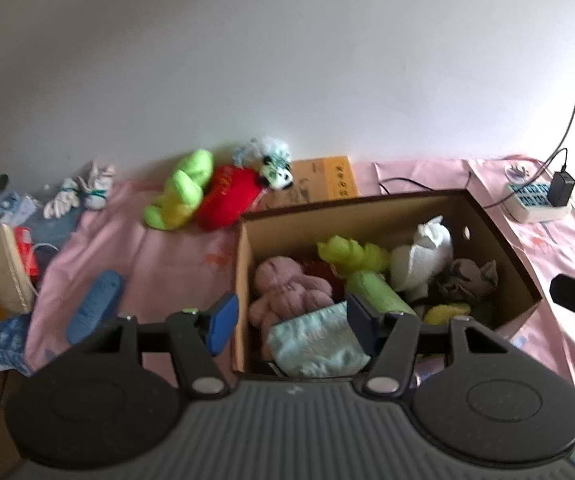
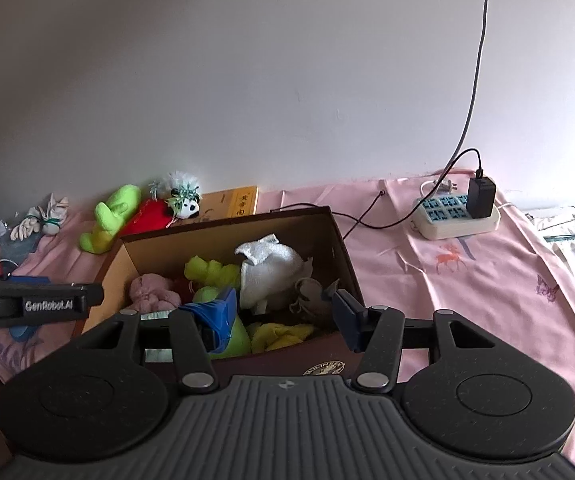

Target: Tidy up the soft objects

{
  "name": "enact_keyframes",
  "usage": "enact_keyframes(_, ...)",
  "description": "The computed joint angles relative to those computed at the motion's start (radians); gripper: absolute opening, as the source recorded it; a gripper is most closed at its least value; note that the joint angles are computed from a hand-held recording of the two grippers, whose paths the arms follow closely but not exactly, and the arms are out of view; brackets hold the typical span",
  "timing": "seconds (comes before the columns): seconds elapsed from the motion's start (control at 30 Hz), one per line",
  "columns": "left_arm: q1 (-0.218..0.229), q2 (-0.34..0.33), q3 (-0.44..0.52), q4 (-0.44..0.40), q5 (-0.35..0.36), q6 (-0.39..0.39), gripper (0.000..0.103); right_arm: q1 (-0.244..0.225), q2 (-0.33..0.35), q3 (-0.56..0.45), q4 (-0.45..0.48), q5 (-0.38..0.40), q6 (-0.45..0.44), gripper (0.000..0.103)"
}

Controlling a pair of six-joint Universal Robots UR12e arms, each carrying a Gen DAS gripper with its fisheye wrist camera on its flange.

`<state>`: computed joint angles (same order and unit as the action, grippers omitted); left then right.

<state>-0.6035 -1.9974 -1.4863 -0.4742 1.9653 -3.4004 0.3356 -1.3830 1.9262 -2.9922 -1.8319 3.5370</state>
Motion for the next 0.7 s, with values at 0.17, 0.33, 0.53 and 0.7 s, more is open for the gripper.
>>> enact_keyframes(0.17,0.009,-0.019,0.012,0.005,-0.033,-0.005,0.061,0.003,0.016,-0.008,0.02,-0.018,-0.01,0.038)
enact_keyframes(0.33,0.012,-0.035,0.023,0.011,-0.039,-0.006,0.061,-0.007,0.025,-0.013,0.055,0.011,-0.011,0.038)
enact_keyframes(0.53,0.017,-0.05,0.033,-0.013,-0.035,-0.028,0.061,-0.02,0.031,-0.01,0.046,0.056,-0.003,0.038)
enact_keyframes(0.7,0.013,-0.061,0.044,-0.038,-0.019,-0.029,0.061,-0.027,0.026,0.006,0.023,0.091,-0.014,0.038)
